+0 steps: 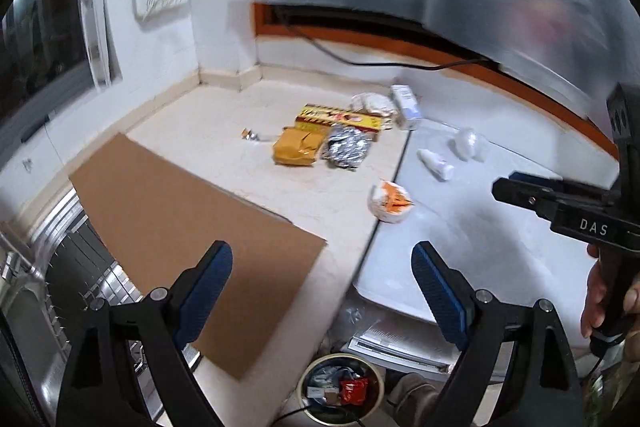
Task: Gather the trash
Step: 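Raise both tools from the bin back up to the counter, then grasp the orange-patterned paper cup with right gripper while left gripper grasps crumpled foil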
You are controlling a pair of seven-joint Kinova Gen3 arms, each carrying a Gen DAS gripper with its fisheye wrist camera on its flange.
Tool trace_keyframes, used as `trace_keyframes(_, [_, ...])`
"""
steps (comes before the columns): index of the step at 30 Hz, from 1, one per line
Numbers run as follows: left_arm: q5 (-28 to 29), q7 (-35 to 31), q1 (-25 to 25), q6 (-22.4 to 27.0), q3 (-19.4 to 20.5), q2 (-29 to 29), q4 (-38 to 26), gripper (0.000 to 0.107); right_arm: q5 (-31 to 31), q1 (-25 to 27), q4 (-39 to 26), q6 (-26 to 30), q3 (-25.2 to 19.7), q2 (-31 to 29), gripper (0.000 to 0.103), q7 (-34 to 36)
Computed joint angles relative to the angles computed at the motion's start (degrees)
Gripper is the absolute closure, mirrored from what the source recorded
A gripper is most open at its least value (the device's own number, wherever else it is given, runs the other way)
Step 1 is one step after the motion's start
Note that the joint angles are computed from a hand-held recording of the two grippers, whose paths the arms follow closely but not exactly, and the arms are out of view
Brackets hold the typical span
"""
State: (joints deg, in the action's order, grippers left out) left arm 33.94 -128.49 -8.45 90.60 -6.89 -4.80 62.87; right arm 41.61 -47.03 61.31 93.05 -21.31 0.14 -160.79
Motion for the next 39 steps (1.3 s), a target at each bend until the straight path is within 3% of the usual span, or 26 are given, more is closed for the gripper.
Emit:
trace_keyframes(8, [-3.41, 7.33, -0.36, 0.82, 5.06, 9.25, -7.85, 0.018, -11.49, 8.87, 3.35, -10.48, 5.29, 0.8, 0.054, 5.77])
trace_keyframes(17, [-8.52, 7.29, 2.41, -2.72, 8.63, 9.94, -5.01, 0.018, -14.08, 7.91, 2.83, -14.4, 8.35, 6.76, 0.051, 11.61])
trace_keyframes(23, [-11.04, 6.51, 3.95, -3.59, 8.91, 9.92, -3.89, 0.018, -9.14, 3.12, 0.21, -10.06, 10.51, 10.62, 0.048, 14.15])
trace_keyframes(26, [-11.32, 6.61, 4.31, -3.7, 9.04, 10.23, -4.38, 0.018, -11.01, 3.5, 0.44, -10.28, 11.51, 10.88, 0.048, 15.21])
trace_keyframes(31, [-11.93, 7.44, 5.52, -4.26, 9.82, 11.2, -5.6, 0.018, -10.96, 4.52, 5.55, -14.81, 11.38, 7.14, 0.053, 14.07])
trace_keyframes(39, [-14.56, 12.78, 9.88, -5.36, 12.1, 15.53, -10.62, 0.018, -2.27, 6.81, 8.55, -14.96, 8.12, 1.55, 0.053, 7.91])
